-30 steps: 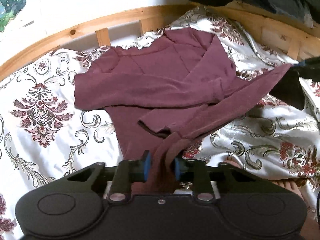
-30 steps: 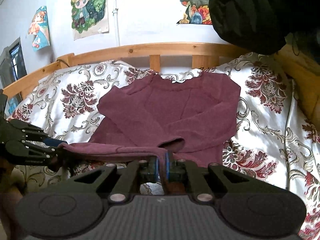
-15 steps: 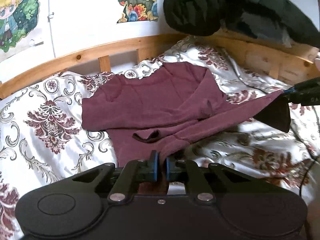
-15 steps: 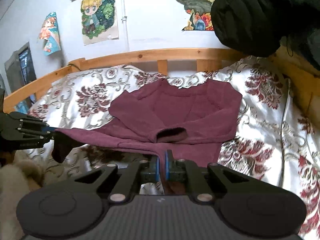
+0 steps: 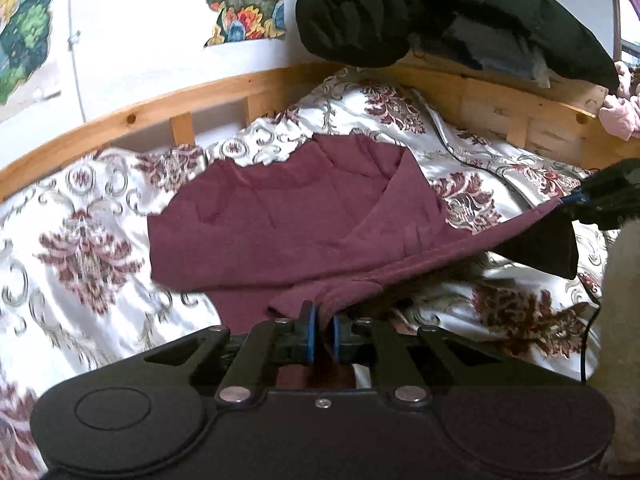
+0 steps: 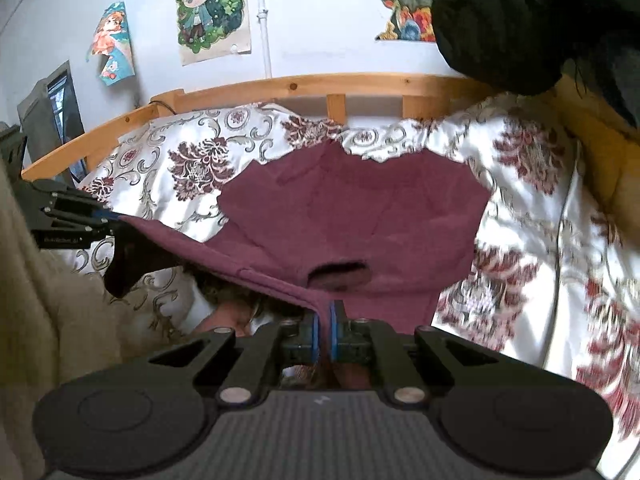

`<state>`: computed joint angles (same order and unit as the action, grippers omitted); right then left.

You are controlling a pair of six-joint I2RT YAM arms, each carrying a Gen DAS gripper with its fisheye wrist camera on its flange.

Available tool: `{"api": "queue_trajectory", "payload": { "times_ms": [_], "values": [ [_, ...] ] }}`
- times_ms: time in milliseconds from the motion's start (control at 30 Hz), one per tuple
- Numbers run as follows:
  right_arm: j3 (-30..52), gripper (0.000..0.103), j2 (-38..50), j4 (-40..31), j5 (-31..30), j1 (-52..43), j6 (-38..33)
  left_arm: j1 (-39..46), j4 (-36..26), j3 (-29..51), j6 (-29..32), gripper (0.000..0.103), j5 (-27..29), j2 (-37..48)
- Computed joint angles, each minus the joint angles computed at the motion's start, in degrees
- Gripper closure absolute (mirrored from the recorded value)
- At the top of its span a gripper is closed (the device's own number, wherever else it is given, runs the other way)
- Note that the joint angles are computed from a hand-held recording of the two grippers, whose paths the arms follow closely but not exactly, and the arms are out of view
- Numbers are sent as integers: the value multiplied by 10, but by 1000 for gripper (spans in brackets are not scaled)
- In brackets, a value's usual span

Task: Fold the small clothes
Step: 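Lift the held shirt side with both grippers and fold it over the body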

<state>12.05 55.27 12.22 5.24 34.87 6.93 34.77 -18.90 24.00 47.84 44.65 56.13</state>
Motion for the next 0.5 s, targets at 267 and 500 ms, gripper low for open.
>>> {"api": "queue_trajectory", "payload": {
  "times_ms": [267, 500],
  "values": [
    [159, 97, 167, 14, -83, -117, -125, -107, 82, 144, -57, 94, -56, 154],
    [368, 97, 363, 2, -60, -140, -197, -156, 181, 288, -109, 94, -107, 329]
  ]
}}
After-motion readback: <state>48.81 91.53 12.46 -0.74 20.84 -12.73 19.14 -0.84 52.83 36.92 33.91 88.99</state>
